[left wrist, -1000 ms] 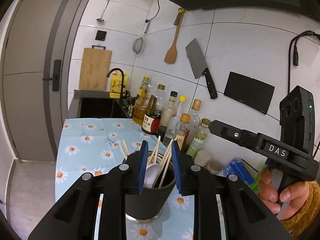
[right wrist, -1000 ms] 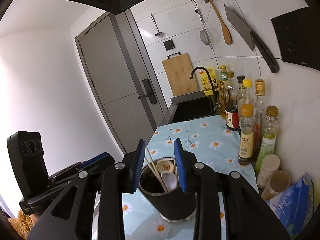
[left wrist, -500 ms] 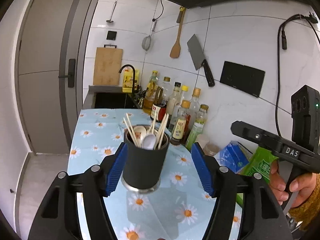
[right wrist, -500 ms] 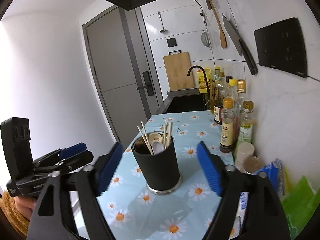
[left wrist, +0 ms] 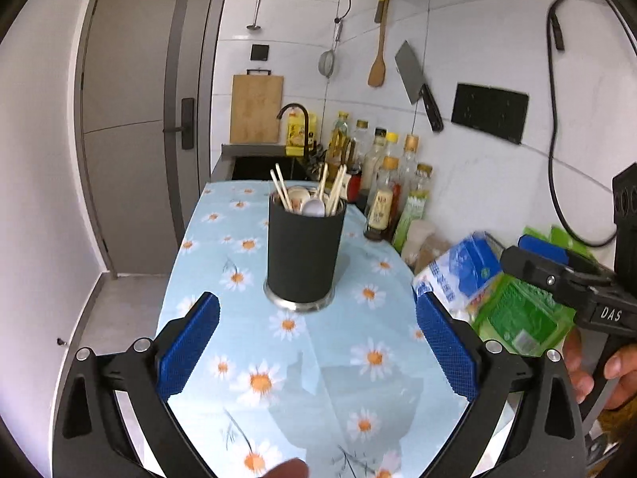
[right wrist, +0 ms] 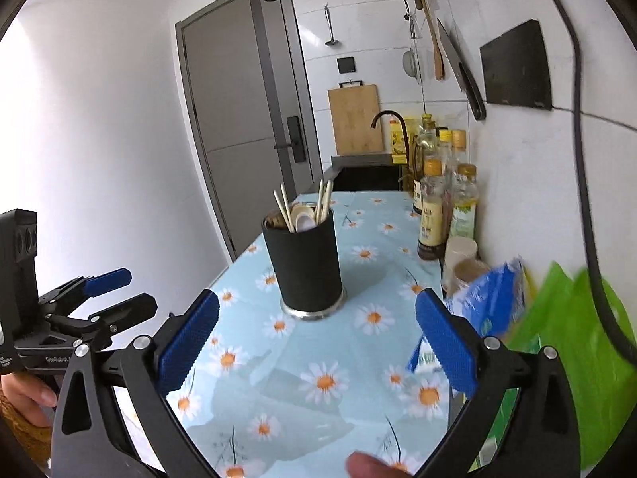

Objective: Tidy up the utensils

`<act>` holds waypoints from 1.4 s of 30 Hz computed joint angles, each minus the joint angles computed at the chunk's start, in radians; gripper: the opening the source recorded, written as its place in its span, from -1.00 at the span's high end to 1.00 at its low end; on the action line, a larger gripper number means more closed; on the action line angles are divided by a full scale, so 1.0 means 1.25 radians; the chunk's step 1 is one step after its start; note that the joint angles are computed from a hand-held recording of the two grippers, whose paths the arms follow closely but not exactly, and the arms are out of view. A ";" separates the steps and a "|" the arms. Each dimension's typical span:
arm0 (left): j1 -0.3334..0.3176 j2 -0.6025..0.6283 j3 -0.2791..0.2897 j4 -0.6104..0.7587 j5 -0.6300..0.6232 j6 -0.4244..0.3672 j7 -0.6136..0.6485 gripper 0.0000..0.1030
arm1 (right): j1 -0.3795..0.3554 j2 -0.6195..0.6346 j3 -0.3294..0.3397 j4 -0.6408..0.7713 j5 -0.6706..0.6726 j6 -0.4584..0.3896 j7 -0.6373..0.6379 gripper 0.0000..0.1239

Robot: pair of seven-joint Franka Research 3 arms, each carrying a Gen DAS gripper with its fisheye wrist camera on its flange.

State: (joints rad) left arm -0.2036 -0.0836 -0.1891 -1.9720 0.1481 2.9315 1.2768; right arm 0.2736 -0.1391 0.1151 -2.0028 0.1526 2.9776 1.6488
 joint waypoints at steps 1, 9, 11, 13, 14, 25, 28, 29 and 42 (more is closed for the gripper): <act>0.003 -0.011 -0.004 -0.014 0.013 -0.004 -0.018 -0.87 | 0.007 -0.013 -0.005 -0.015 0.015 -0.007 -0.010 -0.58; 0.014 -0.076 -0.031 -0.087 0.111 -0.053 -0.153 -0.87 | 0.023 -0.085 -0.010 -0.110 0.056 -0.021 -0.037 -0.58; 0.017 -0.088 -0.036 -0.099 0.131 -0.066 -0.183 -0.87 | 0.030 -0.099 -0.013 -0.131 0.075 -0.028 -0.053 -0.58; 0.013 -0.096 -0.036 -0.109 0.138 -0.073 -0.198 -0.87 | 0.037 -0.107 -0.018 -0.143 0.093 -0.035 -0.070 -0.58; 0.011 -0.099 -0.036 -0.114 0.138 -0.077 -0.204 -0.87 | 0.037 -0.110 -0.018 -0.146 0.098 -0.037 -0.075 -0.58; -0.019 -0.097 -0.026 -0.135 0.114 -0.080 -0.202 -0.87 | 0.019 -0.130 0.001 -0.185 0.103 -0.050 -0.059 -0.58; -0.026 -0.094 -0.023 -0.137 0.099 -0.087 -0.186 -0.87 | 0.009 -0.130 0.009 -0.190 0.090 -0.053 -0.040 -0.58; -0.030 -0.092 -0.020 -0.136 0.088 -0.089 -0.177 -0.87 | 0.008 -0.132 0.010 -0.192 0.087 -0.053 -0.035 -0.58; -0.037 -0.097 -0.023 -0.148 0.074 -0.080 -0.145 -0.87 | 0.012 -0.141 0.010 -0.216 0.080 -0.048 -0.005 -0.58</act>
